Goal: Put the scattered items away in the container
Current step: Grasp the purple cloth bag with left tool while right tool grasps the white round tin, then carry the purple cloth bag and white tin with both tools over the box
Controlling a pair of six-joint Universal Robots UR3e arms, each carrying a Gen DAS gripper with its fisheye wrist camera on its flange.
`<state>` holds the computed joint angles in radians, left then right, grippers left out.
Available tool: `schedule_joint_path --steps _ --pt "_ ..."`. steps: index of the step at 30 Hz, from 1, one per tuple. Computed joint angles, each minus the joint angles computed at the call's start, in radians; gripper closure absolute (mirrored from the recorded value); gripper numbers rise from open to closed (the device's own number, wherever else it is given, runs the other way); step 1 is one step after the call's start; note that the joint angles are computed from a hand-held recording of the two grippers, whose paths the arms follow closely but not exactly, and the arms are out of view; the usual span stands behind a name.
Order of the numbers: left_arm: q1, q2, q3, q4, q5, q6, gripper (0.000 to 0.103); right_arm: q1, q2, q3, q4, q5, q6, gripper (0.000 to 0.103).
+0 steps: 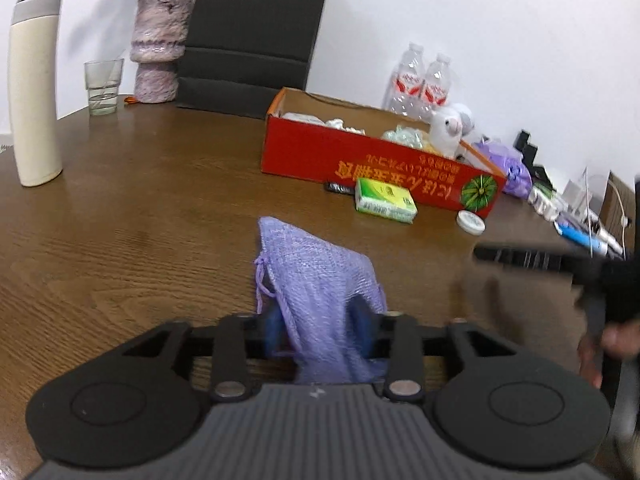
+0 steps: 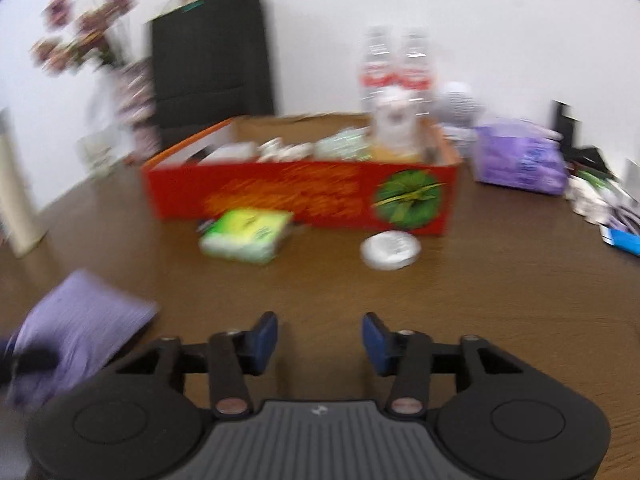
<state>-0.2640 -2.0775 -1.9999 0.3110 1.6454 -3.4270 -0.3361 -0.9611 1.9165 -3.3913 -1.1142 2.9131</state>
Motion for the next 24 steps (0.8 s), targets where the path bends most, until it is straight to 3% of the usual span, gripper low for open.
schedule_joint_path --steps 2,9,13,16,18,21,24 --pt "-0.001 -0.024 0.0 0.03 0.014 -0.028 0.033 -0.021 0.034 -0.094 0.07 0.01 0.035 0.052" --pt "0.022 -0.054 0.024 0.033 -0.019 -0.035 0.037 0.022 0.216 -0.463 0.26 -0.052 0.073 0.049" --pt "0.019 -0.082 0.037 0.062 -0.017 -0.004 0.037 0.056 0.273 -0.559 0.302 -0.097 0.054 0.068" --pt "0.019 -0.092 0.063 0.042 -0.031 0.026 0.034 0.059 0.261 -0.492 0.224 -0.104 0.043 0.069" --pt "0.016 -0.098 0.085 0.021 -0.039 0.044 0.024 0.05 0.236 -0.425 0.179 -0.086 0.026 0.069" --pt "-0.008 -0.115 0.142 -0.039 -0.011 0.083 0.02 0.022 0.166 -0.291 0.133 -0.045 0.013 0.069" --pt "-0.018 -0.125 0.165 -0.06 0.001 0.097 0.019 -0.028 0.054 -0.046 0.022 0.024 -0.036 0.069"
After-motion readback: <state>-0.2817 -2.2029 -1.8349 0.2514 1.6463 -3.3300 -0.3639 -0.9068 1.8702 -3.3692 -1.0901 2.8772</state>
